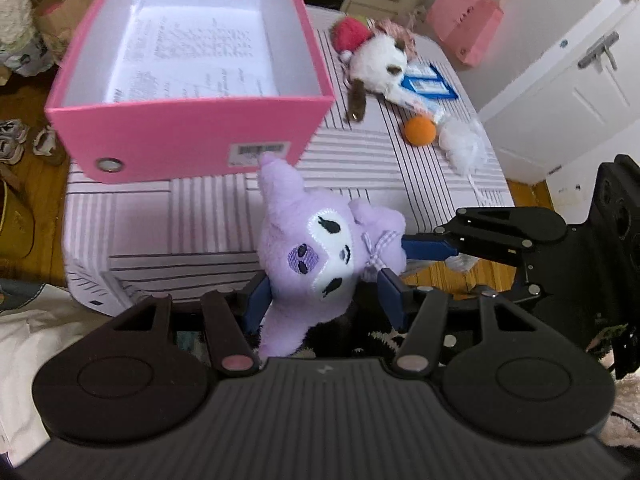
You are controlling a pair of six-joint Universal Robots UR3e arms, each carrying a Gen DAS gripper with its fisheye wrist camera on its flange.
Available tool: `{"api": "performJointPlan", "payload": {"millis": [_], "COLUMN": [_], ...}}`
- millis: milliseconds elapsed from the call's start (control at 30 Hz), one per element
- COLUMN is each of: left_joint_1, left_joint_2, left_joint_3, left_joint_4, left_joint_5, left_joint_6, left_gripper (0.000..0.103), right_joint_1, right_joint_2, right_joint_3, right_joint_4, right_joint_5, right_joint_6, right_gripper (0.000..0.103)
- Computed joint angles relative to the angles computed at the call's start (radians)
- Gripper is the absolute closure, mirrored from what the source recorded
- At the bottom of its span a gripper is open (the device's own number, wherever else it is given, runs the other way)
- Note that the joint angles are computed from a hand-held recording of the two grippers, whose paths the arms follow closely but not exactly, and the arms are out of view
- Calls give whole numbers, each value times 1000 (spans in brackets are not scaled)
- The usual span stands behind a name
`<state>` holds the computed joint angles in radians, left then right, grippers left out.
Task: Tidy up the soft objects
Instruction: 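Lift the purple plush with the left tool and carry it over the pink box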
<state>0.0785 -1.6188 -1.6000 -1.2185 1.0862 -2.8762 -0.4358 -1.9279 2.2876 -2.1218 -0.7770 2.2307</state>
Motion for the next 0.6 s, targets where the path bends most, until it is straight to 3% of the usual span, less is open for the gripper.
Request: {"api": "performJointPlan", "payload": {"millis": [300,433,600], "left_joint_1": [89,111,133], "left_joint_2": [45,-7,-121], "left_joint_3": [-10,35,144], "left_joint_4": [114,185,233], "left_joint_5": [-64,-106,-163], "left_joint_6": [22,25,-4], "left_gripper": [47,47,47], "right_joint_1": [79,125,168], "right_joint_2": [86,177,343], "right_joint_3": [-116,-175,-325], "right_joint_4": [-171,-351,-466], "right_joint_5": [49,32,7], "right_joint_6": [86,157,246], "right_gripper": [61,61,61]}}
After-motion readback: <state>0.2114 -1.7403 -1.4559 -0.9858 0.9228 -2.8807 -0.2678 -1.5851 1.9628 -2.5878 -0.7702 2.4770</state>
